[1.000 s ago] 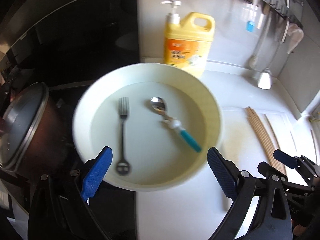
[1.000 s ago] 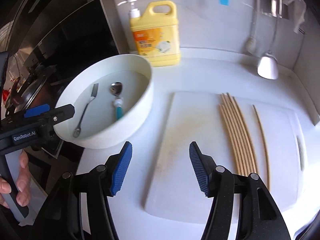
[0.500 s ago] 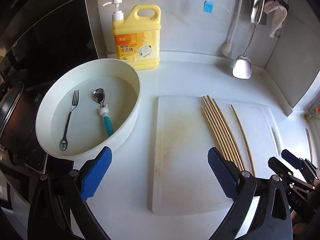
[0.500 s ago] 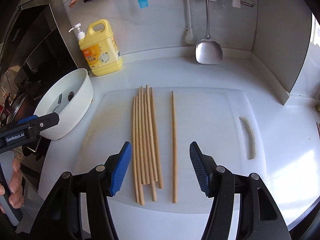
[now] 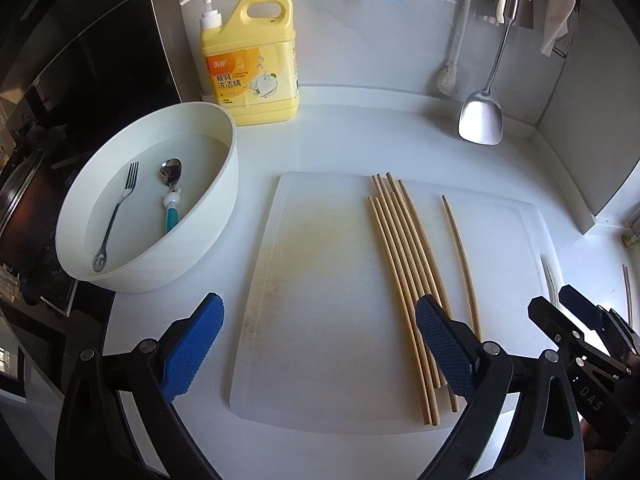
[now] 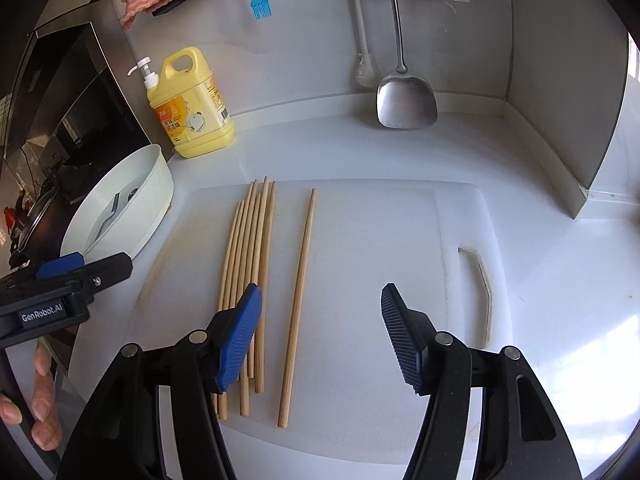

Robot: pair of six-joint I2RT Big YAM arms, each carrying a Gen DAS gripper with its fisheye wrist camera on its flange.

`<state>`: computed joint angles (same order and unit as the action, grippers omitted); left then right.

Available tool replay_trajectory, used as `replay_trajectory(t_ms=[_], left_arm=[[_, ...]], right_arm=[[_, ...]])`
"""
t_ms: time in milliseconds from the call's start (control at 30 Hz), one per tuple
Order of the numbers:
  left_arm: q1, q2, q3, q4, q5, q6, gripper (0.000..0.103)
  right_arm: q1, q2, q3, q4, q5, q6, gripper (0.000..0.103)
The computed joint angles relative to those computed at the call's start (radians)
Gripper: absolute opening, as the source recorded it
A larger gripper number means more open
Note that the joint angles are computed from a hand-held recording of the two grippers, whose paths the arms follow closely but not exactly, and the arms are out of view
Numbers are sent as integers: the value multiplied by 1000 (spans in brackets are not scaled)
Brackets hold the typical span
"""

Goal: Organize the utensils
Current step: 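Move both tools back over the chopsticks on the cutting board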

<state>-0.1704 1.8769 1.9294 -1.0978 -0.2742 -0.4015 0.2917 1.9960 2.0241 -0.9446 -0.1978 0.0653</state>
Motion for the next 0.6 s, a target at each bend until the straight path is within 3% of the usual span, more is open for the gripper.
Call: replay_trajectory(t_ms=[167, 400, 600], left_arm=[[2, 5, -58, 76, -21, 2, 95], [10, 26, -116, 154, 4, -13, 95], [4, 29, -150, 223, 10, -18, 95]], right_arm=[[12, 24, -1, 55, 34, 25, 60], [31, 66, -14, 94, 101, 44, 60], [46, 67, -40, 125, 153, -5, 60]])
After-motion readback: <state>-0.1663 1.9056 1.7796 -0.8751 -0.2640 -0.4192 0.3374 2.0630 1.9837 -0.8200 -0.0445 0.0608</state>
